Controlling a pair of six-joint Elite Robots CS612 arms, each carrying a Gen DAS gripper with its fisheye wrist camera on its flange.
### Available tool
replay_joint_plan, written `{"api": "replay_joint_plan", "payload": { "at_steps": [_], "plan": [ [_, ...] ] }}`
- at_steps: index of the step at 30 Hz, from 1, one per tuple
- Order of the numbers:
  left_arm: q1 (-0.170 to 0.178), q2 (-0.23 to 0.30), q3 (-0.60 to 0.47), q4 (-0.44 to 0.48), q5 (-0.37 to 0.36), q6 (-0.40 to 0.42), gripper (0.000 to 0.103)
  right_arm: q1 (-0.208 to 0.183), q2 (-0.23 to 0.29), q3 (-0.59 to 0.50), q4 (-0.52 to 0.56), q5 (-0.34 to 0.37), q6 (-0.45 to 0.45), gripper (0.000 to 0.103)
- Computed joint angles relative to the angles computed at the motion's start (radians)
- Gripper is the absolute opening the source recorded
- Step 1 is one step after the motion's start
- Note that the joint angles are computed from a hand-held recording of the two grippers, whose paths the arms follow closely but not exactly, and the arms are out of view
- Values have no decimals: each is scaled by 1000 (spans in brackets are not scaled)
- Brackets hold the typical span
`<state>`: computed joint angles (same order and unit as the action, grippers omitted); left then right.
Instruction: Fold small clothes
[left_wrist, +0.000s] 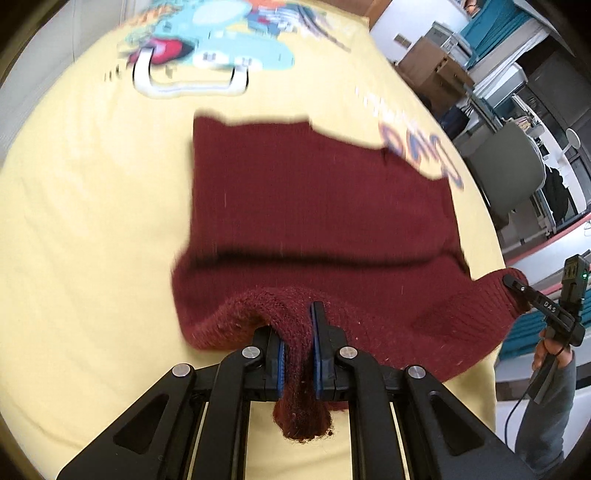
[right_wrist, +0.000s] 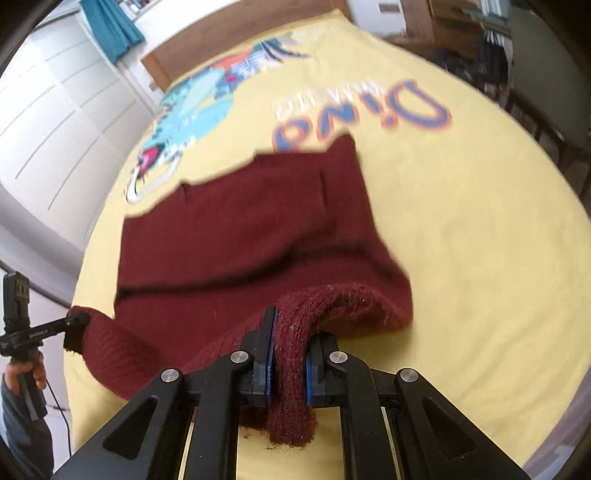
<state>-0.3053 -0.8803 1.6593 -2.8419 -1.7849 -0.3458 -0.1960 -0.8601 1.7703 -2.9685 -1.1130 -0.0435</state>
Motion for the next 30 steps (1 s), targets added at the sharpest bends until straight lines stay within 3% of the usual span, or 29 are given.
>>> {"api": "replay_joint_plan", "payload": {
  "at_steps": [5,9,16,24,26,27,29,30],
  "plan": [
    [4,18,-64,-20,66,20,9,18,22,-80,-43,-8,35,12],
    [15,52,-134,-13,107,10,9,39,69,-183,-27,-45,63,11],
    [20,136,-257,82,182,13,9,73,167,-376,112,-141,64,11],
    [3,218,-322,117,308,71,11,92,252,-487,266,-204,78,14],
    [-1,227,-334,144,328,85,16,96,262,-494,278,-222,81,15],
    [-2,230,-340,163,333,87,19,97,264,-495,277,-231,83,22],
    [-3,233,-346,182,333,91,37,103,267,-497,272,-266,90,32],
    [-4,233,-346,180,339,88,39,105,268,-498,275,-275,88,39]
  ]
}}
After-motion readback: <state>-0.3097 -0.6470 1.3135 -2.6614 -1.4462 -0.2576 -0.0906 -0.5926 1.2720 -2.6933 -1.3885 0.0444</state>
